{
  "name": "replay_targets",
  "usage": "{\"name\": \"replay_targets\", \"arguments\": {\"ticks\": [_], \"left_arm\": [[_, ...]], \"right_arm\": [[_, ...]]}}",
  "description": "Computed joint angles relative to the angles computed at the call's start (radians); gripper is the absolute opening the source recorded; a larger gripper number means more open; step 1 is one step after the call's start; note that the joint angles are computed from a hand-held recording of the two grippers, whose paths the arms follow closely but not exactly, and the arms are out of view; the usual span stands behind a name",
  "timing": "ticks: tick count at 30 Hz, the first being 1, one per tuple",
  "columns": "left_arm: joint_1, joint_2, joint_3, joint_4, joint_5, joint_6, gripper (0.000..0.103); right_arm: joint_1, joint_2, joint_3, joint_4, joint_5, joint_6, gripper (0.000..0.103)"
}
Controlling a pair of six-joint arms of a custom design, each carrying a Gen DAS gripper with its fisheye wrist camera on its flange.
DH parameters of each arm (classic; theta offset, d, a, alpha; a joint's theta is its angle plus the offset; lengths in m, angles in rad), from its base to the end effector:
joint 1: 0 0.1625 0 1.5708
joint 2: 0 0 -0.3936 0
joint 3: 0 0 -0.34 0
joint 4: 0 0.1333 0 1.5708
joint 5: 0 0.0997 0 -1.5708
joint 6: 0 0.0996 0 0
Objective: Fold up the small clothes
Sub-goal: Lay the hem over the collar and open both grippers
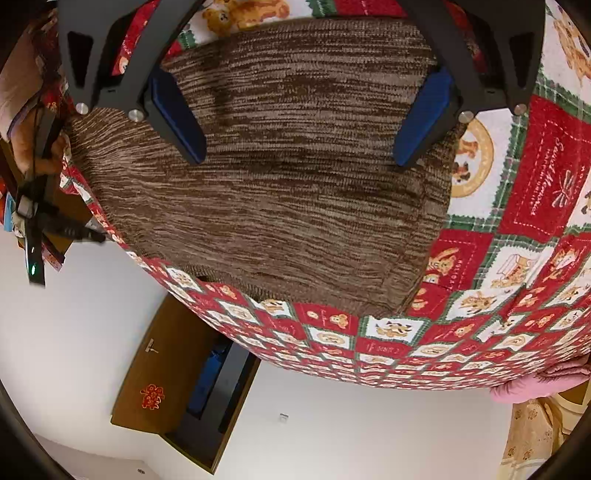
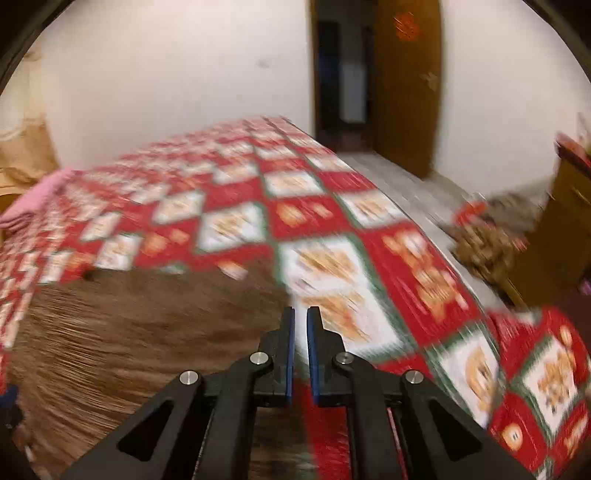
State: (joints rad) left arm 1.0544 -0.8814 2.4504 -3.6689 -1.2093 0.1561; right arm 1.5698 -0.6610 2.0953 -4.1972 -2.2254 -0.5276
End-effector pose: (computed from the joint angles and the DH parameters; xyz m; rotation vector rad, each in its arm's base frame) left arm -0.0431 -0.4172 0.0961 0.7837 2.6574 -0.8281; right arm 0.0722 -0.4673 0.1307 0.0753 -2.0370 1.1245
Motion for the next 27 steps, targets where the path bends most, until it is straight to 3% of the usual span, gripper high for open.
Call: {"name": "replay_targets", "arguments": {"ticks": [2, 6, 7, 9, 10, 12, 16, 20, 23, 25, 27], "left_arm": [[-0.002, 0.0, 0.001, 0.001, 0.007, 0.001, 0.103], [-0.002, 0.0, 0.002, -0.003, 0.011, 0.005, 0.103], [0.0, 0.0, 0.003, -0.005, 0.008, 0.006, 0.103], [0.003, -0.002, 0.003, -0.007, 0.002, 0.006, 0.103], [0.004, -0.002, 0.004, -0.007, 0.001, 0.005, 0.103], [0.005, -0.001, 0.004, -0.01, 0.0, 0.006, 0.103], [0.009, -0.004, 0.002, -0.01, -0.009, 0.003, 0.103], [0.007, -0.004, 0.003, -0.012, -0.003, 0.003, 0.103], [0.008, -0.01, 0.007, -0.013, -0.003, -0.002, 0.103], [0.009, -0.024, 0.025, -0.028, -0.005, -0.015, 0.103], [0.015, -0.052, 0.064, -0.073, -0.006, -0.054, 0.103]], "right_arm": [[0.021, 0.001, -0.035, 0.086, 0.034, -0.022, 0.006], [0.015, 0.065, -0.187, 0.27, -0.082, -0.078, 0.006], [-0.014, 0.068, -0.202, 0.304, -0.088, -0.057, 0.006], [-0.042, 0.012, -0.154, 0.306, -0.031, 0.076, 0.005], [-0.041, 0.005, -0.15, 0.302, -0.045, 0.103, 0.005], [-0.02, 0.013, -0.122, 0.19, -0.131, 0.07, 0.005], [-0.003, -0.046, 0.101, 0.04, -0.01, 0.084, 0.006], [0.032, 0.051, 0.237, -0.181, 0.04, 0.083, 0.006], [0.001, 0.162, 0.222, -0.238, 0.025, 0.051, 0.007], [-0.021, 0.223, 0.216, -0.376, 0.078, -0.012, 0.007], [-0.019, 0.235, 0.208, -0.395, 0.07, -0.024, 0.007]]}}
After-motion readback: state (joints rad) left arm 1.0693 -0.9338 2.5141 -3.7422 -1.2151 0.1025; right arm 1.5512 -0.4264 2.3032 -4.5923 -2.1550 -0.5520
